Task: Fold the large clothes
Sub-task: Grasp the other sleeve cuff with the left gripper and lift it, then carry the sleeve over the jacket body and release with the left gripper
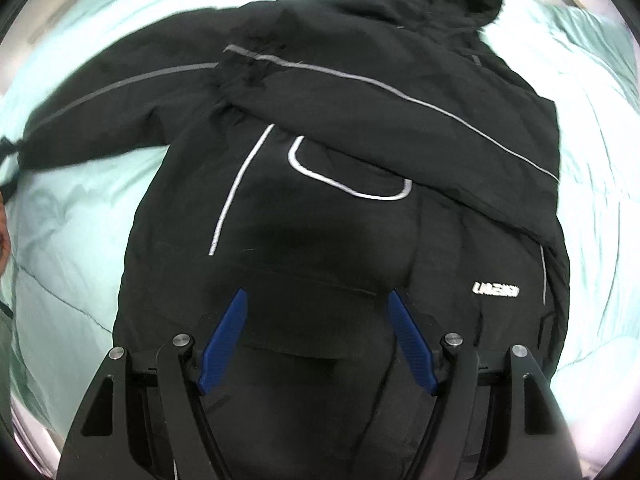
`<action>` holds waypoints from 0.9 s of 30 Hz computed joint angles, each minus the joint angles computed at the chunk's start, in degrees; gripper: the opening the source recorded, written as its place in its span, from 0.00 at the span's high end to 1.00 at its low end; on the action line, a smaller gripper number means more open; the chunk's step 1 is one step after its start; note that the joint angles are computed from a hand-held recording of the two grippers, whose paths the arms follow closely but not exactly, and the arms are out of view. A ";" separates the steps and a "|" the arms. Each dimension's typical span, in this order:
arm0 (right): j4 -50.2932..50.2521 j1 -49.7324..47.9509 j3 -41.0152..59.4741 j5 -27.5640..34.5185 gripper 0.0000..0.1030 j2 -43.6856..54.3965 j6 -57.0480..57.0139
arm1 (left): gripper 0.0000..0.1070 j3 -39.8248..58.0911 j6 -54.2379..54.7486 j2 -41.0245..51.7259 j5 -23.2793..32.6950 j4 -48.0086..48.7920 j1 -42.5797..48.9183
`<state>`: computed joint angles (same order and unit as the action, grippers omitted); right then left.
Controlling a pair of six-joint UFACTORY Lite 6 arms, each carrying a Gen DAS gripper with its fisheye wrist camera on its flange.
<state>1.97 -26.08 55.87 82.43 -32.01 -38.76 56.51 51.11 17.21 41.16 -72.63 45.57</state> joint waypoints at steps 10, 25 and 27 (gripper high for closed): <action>0.85 2.25 -3.63 0.27 0.27 -1.96 -0.15 | 0.68 3.97 -0.69 1.77 -0.56 1.13 -3.88; 8.72 -20.98 2.65 3.09 0.27 4.64 -19.54 | 0.85 5.59 -26.46 -25.82 -7.68 20.90 -33.85; 9.53 -23.83 4.34 3.34 0.27 6.70 -22.18 | 0.85 8.49 -32.52 -24.87 -10.24 24.97 -42.42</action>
